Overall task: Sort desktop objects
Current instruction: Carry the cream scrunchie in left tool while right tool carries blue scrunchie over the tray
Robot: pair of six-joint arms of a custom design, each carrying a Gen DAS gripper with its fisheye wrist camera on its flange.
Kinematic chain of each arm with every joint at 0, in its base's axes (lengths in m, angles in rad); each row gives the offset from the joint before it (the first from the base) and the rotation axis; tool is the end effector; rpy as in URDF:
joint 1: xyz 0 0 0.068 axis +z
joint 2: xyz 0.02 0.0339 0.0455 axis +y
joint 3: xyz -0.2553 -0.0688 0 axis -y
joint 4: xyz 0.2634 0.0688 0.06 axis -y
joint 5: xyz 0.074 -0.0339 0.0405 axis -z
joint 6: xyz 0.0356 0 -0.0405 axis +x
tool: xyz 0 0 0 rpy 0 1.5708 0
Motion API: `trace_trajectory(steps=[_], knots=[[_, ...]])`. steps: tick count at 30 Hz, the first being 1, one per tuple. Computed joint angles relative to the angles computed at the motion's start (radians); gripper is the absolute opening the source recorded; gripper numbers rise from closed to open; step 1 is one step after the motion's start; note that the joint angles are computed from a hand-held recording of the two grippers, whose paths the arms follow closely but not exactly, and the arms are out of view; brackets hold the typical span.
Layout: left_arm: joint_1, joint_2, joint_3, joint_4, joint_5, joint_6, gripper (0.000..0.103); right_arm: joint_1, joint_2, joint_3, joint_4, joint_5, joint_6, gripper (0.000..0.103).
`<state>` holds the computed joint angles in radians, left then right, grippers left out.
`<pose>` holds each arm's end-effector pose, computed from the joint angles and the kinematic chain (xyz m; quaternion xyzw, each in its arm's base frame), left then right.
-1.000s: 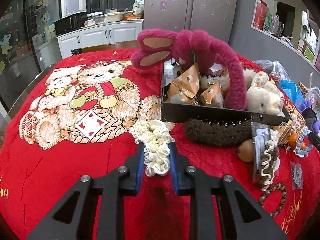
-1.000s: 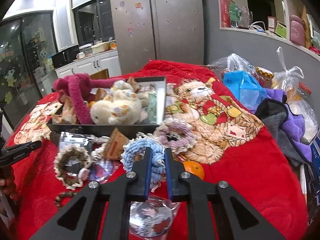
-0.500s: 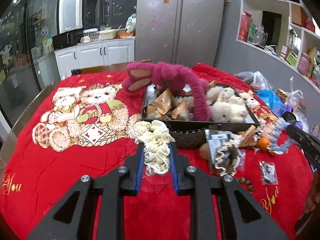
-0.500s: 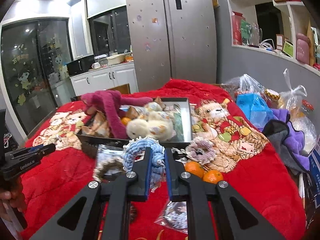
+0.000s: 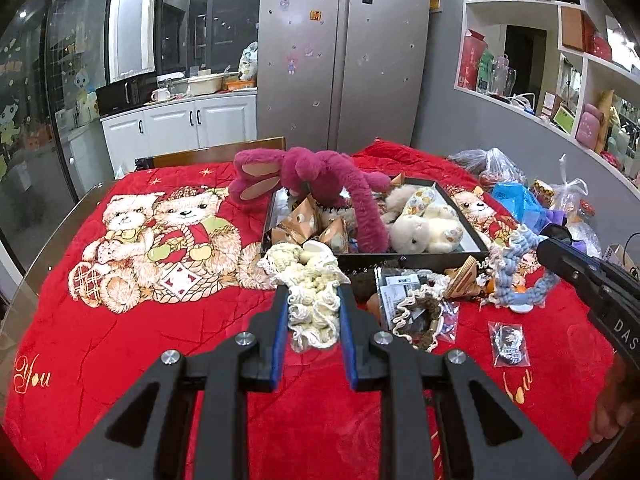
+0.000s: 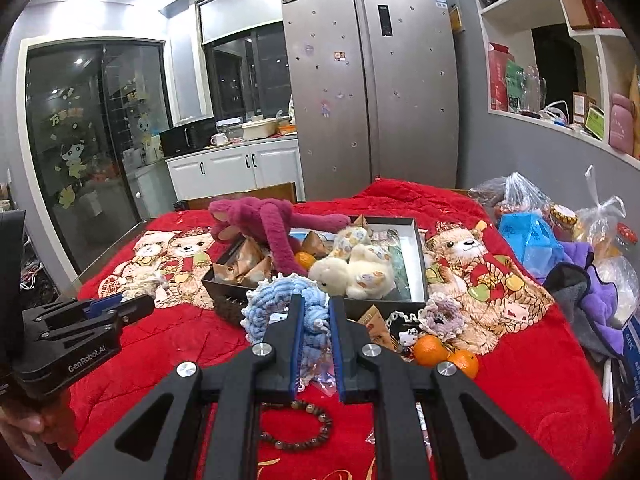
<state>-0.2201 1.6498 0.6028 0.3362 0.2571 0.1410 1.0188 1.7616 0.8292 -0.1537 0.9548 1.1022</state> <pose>0.2967 -0.0756 0.0992 0.2144 0.8772 -0.1328 0.4085 0.1913 0.2552 0.1047 0.1461 0.8569 -0.0319 0.4933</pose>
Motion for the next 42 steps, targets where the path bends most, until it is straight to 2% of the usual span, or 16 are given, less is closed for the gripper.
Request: trace_trajectory(steps=[5, 11, 14, 16, 20, 25, 32, 39, 42], knots=[[-0.015, -0.013, 0.021, -0.024, 0.0, 0.005, 0.024, 0.007, 0.0, 0.03, -0.032, 0.015, -0.007, 0.012], [-0.05, -0.018, 0.064, -0.054, -0.02, 0.004, 0.024, -0.012, -0.023, 0.034, -0.006, 0.018, -0.063, 0.012], [-0.077, -0.017, 0.08, -0.048, -0.055, 0.003, 0.024, -0.033, -0.041, 0.02, 0.059, -0.007, -0.12, 0.013], [-0.091, -0.015, 0.092, -0.048, -0.076, -0.002, 0.024, -0.042, -0.039, 0.034, 0.059, -0.008, -0.142, 0.013], [-0.108, 0.007, 0.151, -0.084, -0.088, -0.007, 0.024, -0.073, -0.051, 0.037, 0.123, -0.047, -0.211, 0.013], [-0.129, 0.074, 0.266, -0.142, -0.072, -0.013, 0.024, -0.106, -0.067, 0.067, 0.111, -0.06, -0.265, 0.013], [-0.183, 0.257, 0.505, -0.226, -0.095, -0.025, 0.024, -0.218, -0.097, 0.1, 0.077, -0.112, -0.352, 0.013], [-0.226, 0.494, 0.792, -0.327, -0.111, -0.051, 0.024, -0.375, -0.084, 0.078, 0.16, -0.241, -0.428, 0.013], [-0.237, 0.564, 0.873, -0.343, -0.117, -0.059, 0.024, -0.432, -0.06, 0.072, 0.199, -0.287, -0.452, 0.013]])
